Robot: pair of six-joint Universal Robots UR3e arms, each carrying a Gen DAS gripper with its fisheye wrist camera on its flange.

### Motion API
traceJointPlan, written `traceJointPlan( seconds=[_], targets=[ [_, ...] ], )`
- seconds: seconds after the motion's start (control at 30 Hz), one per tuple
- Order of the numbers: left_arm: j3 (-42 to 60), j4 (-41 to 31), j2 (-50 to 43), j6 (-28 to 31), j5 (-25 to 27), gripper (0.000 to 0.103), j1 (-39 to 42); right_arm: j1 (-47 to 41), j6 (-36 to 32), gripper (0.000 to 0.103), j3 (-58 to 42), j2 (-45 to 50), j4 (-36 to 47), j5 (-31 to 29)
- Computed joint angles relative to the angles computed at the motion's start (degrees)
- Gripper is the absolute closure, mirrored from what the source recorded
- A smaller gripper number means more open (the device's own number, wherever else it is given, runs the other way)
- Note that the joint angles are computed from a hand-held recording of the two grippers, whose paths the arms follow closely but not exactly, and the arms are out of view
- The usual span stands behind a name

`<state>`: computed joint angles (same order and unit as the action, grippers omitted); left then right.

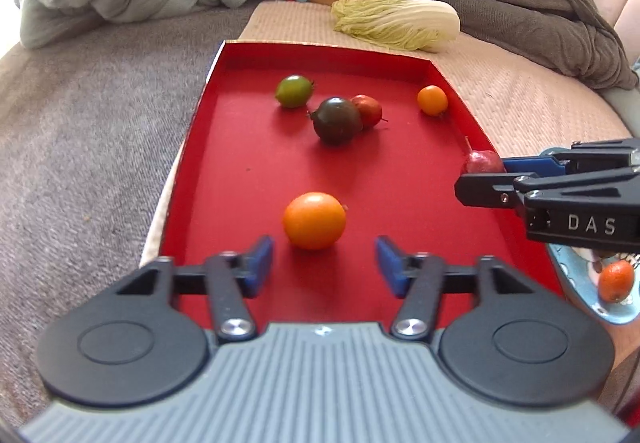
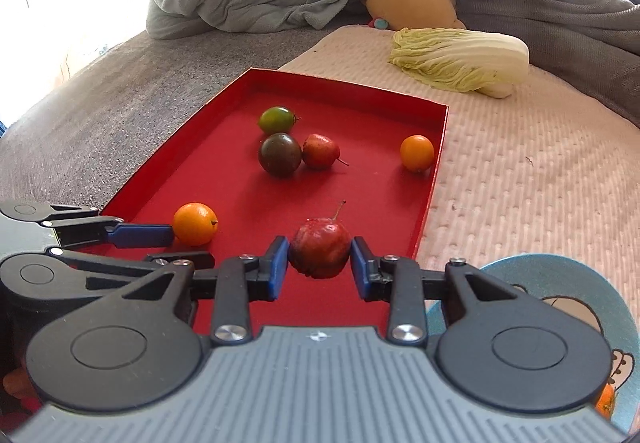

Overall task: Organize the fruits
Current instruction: 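Carry the mandarin and red tomato over the blue plate with both tools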

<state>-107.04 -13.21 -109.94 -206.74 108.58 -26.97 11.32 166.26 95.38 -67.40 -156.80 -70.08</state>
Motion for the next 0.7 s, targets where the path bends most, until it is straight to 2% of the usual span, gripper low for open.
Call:
traceJointPlan(
  seconds=[0.13, 0.2, 0.3, 0.37, 0.7],
  targets=[
    [1.51, 0.2, -1.63, 0.47, 0.89, 0.037, -0.17, -1.27, 0.36, 0.064, 0.44, -0.03, -0.32, 1.15],
    [1.88, -0.01, -2.05, 0.02, -0.25, 0.037, 0.82, -1.57, 0.42, 0.064, 0.57, -0.02, -0.41, 1.62],
    [2.71, -0.07, -2.84, 0.34, 0.68, 0.05, 0.87, -1.74, -0.02, 0.064, 0.58, -0.11, -0.25, 1.92],
    [2.82, -0.14, -2.87, 0.53, 0.72, 0.063, 0.89, -1.78, -0.04, 0.064, 0.59, -0.1, -0.32, 2.02],
    [1.88, 0.59, -2.16, -0.18, -0.2, 0.064, 1.07, -1.8, -1.82, 0.064, 2.61, -3.14, 0.68, 1.4]
  ],
)
